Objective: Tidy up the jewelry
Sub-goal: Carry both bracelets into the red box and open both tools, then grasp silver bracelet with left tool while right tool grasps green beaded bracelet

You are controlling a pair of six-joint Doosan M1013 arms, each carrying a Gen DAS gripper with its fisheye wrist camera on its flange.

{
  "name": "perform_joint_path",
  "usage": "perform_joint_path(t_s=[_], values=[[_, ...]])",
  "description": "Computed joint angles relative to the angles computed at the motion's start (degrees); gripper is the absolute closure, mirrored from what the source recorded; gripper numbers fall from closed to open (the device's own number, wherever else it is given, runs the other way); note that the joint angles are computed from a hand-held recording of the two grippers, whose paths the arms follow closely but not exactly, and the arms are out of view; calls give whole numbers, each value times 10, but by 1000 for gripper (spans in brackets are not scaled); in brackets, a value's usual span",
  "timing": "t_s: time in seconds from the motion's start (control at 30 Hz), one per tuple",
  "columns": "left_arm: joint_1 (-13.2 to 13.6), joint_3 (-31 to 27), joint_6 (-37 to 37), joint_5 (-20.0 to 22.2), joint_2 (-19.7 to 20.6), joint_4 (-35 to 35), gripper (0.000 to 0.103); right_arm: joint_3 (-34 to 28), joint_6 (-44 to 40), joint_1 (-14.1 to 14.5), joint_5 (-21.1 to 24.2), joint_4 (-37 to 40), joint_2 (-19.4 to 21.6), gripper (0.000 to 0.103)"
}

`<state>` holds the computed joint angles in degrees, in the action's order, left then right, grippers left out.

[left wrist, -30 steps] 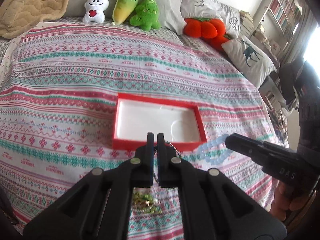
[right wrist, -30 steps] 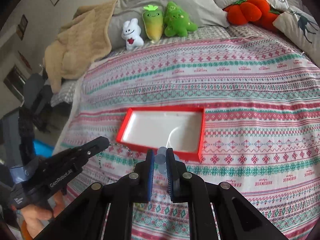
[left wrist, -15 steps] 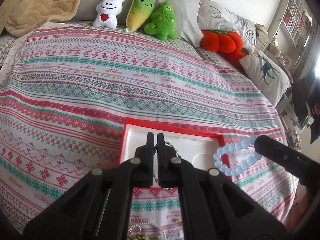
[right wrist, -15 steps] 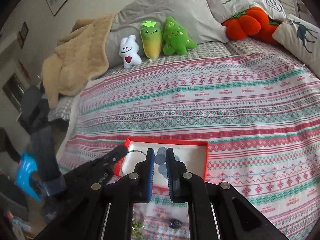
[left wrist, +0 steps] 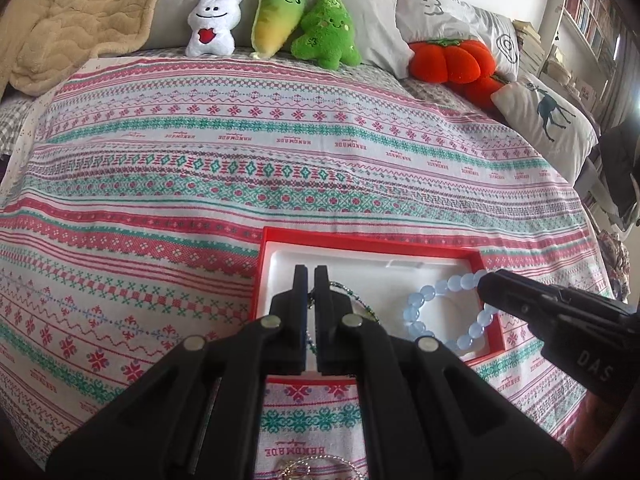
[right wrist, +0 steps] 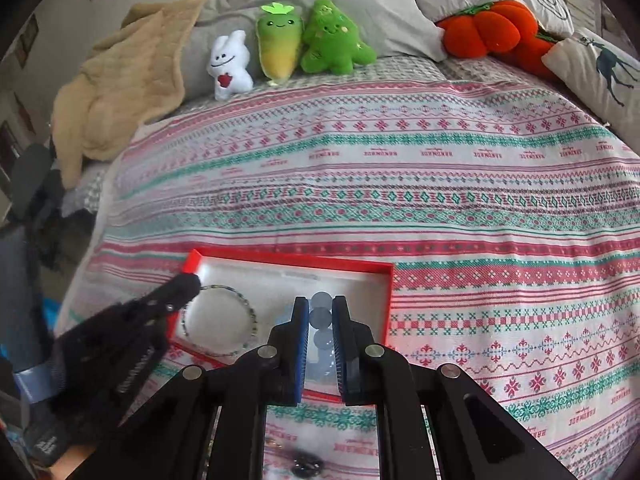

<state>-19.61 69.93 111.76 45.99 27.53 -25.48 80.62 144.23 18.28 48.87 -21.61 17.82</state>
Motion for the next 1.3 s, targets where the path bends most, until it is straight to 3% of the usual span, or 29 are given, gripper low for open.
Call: perform_joint_path(t_s=[0.17, 0.3, 0.43, 0.5, 0.7, 0.83, 1.13, 1.2, 1.27, 1.3], values=[[-2, -6, -10, 16, -2, 21, 97, 7, -12, -2, -12, 8, -7, 90], [0, -2, 1, 25, -13, 31, 60, 7, -17, 3, -6, 4, -15, 85], [5, 12, 22, 23, -29, 29, 49, 6, -24, 9, 3, 5, -21, 85], [7, 22, 30, 19, -38, 30, 39, 6, -28, 12, 6, 4, -23, 85], [14, 41, 21, 23, -54, 67, 26, 4, -51, 28, 26, 1, -24, 85], [19, 54, 10, 31, -60, 92, 23, 5, -70, 39, 44, 5, -23, 84], [33, 64, 15, 109, -60, 111, 19, 16, -111, 45, 98, 59, -17, 82], [35, 67, 20, 115, -61, 116, 18, 19, -114, 45, 107, 70, -17, 74], [36, 71, 25, 120, -61, 121, 18, 23, -115, 46, 113, 74, -19, 37], [38, 71, 27, 125, -61, 120, 18, 26, -111, 48, 112, 70, -20, 33]])
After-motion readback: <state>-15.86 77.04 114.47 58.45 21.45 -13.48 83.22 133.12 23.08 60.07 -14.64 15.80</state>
